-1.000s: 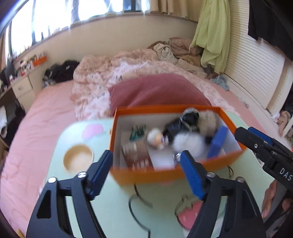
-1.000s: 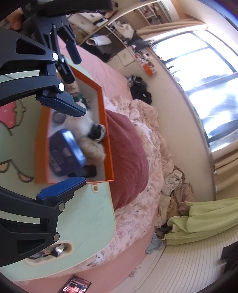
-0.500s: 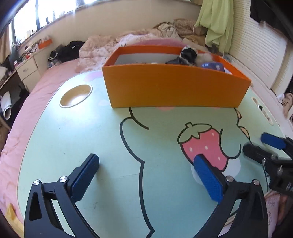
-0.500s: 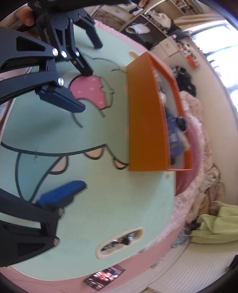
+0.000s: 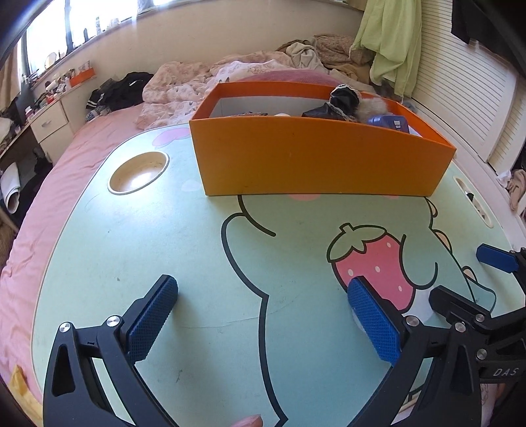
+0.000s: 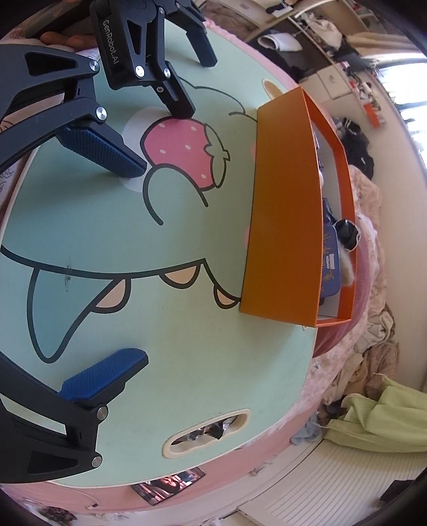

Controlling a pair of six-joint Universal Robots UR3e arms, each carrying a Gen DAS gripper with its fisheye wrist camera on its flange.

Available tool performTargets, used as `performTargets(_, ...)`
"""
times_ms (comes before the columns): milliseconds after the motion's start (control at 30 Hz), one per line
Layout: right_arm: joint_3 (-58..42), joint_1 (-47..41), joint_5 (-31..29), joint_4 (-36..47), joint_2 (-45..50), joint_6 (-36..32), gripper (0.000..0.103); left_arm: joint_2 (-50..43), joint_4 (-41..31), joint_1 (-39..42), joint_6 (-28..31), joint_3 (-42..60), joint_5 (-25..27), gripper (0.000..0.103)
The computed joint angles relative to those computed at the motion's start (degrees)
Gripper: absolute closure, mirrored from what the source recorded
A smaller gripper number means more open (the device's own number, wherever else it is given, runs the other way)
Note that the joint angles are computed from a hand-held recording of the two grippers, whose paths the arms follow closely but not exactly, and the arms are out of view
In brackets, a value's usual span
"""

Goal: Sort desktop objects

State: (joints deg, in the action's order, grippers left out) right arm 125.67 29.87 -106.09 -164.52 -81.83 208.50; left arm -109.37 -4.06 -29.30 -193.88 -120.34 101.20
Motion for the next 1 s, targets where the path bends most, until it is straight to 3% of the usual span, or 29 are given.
performTargets(1000, 0.15, 0.18, -0.12, -0.31, 0.17, 0.11, 0.000, 0.21, 0.01, 0.34, 0.54, -0.15, -0.51, 0.000)
